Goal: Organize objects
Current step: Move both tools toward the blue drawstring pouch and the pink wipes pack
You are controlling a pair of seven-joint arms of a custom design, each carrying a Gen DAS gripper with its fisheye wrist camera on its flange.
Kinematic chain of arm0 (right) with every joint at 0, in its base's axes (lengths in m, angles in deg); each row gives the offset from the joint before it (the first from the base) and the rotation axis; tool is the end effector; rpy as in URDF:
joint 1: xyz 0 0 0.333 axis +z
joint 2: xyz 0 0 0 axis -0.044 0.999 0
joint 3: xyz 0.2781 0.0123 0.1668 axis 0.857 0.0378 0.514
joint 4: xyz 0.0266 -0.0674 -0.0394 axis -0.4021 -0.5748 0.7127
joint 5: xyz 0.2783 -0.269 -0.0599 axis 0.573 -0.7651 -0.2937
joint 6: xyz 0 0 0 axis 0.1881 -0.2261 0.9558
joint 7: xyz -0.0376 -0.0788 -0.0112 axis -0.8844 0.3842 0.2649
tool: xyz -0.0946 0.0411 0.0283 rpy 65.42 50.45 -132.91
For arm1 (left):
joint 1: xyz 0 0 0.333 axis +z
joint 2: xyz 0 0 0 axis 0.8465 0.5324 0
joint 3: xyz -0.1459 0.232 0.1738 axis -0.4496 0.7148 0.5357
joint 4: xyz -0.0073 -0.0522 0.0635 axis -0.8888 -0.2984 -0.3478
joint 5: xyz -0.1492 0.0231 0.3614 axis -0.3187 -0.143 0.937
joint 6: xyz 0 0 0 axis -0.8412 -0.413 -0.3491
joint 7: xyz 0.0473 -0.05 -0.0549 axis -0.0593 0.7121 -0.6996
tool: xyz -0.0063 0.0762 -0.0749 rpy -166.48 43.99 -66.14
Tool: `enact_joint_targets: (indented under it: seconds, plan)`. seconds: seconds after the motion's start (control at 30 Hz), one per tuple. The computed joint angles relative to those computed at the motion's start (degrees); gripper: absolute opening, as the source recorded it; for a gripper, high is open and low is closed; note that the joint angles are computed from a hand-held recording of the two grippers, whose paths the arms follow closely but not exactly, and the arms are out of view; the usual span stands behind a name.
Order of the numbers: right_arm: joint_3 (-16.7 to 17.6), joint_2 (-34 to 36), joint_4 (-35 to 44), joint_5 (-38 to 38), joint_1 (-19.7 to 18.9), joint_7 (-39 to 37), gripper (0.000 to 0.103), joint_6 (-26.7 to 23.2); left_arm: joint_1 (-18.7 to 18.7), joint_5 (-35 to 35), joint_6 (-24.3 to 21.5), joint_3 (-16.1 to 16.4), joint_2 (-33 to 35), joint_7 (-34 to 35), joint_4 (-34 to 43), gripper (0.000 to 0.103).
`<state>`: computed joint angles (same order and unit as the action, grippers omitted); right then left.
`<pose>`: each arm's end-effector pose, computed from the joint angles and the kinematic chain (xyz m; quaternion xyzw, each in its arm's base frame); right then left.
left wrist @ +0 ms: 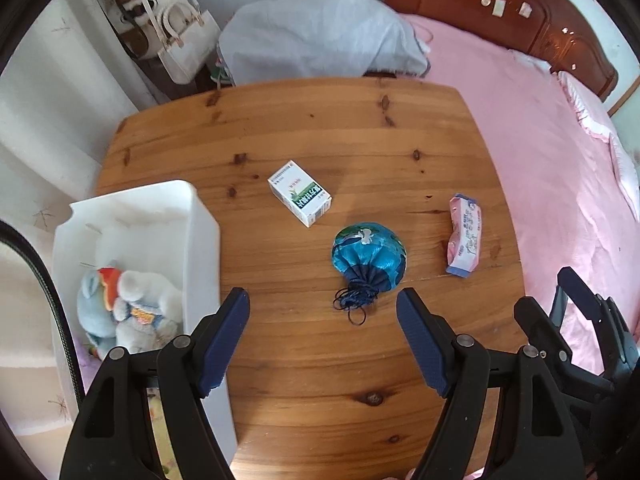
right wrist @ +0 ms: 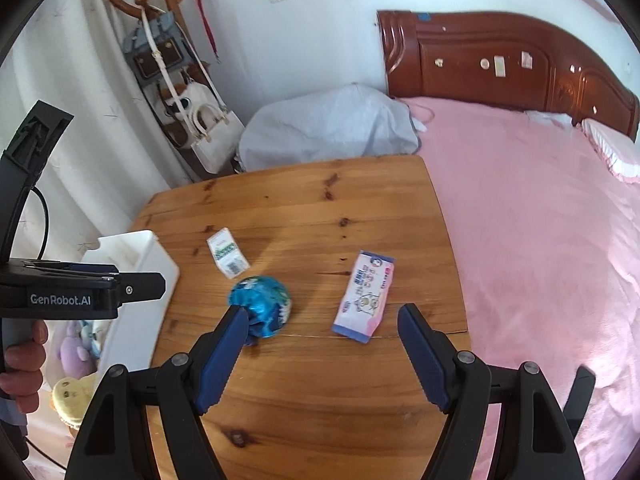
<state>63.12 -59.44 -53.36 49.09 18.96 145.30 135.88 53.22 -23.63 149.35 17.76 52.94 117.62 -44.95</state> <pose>0.5109 0.2694 0.4802 -0.7364 0.5853 -0.1186 0.3179 0.5361 -0.1306 0.6074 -0.3302 0.9305 -0.1586 0.0063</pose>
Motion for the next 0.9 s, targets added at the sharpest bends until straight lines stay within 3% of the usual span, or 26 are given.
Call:
enact_joint_targets:
  seconds: [0.57,0.9]
  plan:
    - [-0.54,10.98,6.99,10.02,-0.97,-11.44,0.078,-1.14,-3.24,9.50,-2.81,-4.22,8.47,-9.88,3.56,0.080]
    - [-0.51,14.56,9.17,12.37,-1.43,-14.27,0.073,-2.09,-4.10,11.84,-1.15,-4.97,8.74,-11.40,1.01,0.080]
